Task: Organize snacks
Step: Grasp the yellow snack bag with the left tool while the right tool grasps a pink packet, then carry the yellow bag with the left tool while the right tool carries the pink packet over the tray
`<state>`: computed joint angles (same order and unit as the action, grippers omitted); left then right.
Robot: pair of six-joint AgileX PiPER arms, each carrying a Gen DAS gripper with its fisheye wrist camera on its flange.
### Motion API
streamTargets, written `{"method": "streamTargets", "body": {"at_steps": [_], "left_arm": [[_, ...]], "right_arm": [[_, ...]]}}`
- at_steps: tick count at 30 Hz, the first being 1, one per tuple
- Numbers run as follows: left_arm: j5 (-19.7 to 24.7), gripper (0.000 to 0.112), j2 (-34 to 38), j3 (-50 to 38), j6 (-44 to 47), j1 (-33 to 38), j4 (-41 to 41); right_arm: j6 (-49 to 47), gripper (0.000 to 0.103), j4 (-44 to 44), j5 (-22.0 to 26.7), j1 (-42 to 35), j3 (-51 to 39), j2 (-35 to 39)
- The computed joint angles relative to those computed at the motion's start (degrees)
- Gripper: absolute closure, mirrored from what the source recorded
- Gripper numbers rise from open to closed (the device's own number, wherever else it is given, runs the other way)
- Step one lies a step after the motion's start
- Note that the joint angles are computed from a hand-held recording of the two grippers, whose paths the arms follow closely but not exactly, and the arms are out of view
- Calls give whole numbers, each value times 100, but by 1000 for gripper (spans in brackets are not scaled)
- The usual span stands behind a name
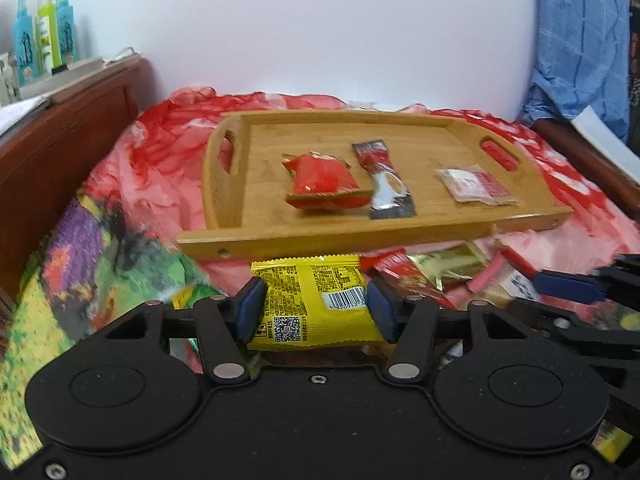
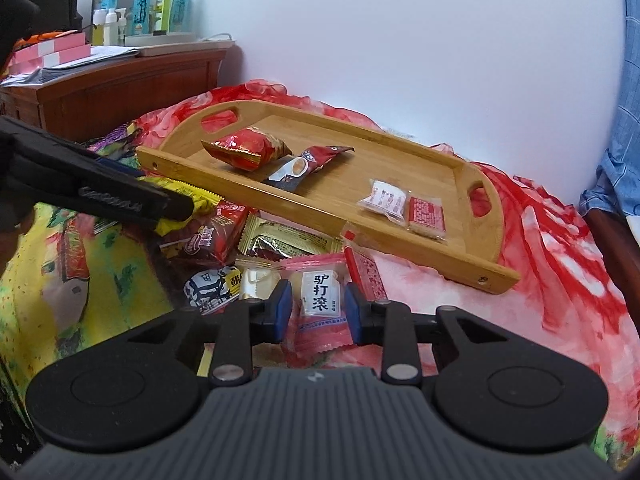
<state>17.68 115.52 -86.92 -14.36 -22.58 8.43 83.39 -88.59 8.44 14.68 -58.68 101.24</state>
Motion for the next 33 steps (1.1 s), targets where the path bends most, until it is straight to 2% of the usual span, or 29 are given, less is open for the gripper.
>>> {"method": "streamTargets", "body": {"at_steps": [2, 5, 7, 9, 12, 14, 17, 20, 21, 22, 24, 26, 30, 33], "left_arm": [[-51, 59, -98, 165, 566, 21, -565], [-155, 59, -232, 396, 484, -24, -450], [-146, 59, -310, 500, 492, -25, -542], [-206, 59, -385, 634, 482, -8, -587], [-230, 58, -416, 726, 323, -2, -439], [-279, 56, -426, 790, 44, -9, -210], [-271, 51, -379, 768, -244, -20, 22], [-194, 54, -307, 686, 68, 11, -383], [-161, 57, -290, 661, 233, 26, -597], [-153, 59, -298, 663, 248, 29, -663], [-160, 62, -341, 694, 268, 37, -737], [-122, 62, -371, 697, 201, 35, -703], [-120, 63, -474, 757, -181, -16, -282], [-140, 63, -566, 800, -262, -48, -193]], "right_arm": [[9, 59, -44, 31, 10, -44, 65], [-128, 58, 54, 45, -12, -104, 139], [-138, 51, 23, 45, -22, -118, 166], [-215, 50, 58, 42, -42, -136, 201], [-639, 46, 541, 23, -77, -214, 285], [-1320, 45, 1332, -73, -143, -302, 366], [-1188, 45, 1421, -223, -226, -341, 423], [-1222, 45, 1552, -234, -225, -365, 436], [-1318, 47, 1660, -239, -226, -367, 430], [-1453, 58, 1808, -261, -232, -358, 415], [-2151, 62, 2553, -310, -260, -351, 376], [-2372, 64, 2838, -331, -257, -323, 332], [-1178, 66, 1742, -293, -200, -203, 199], [-586, 73, 1242, -289, -178, -137, 76]]}}
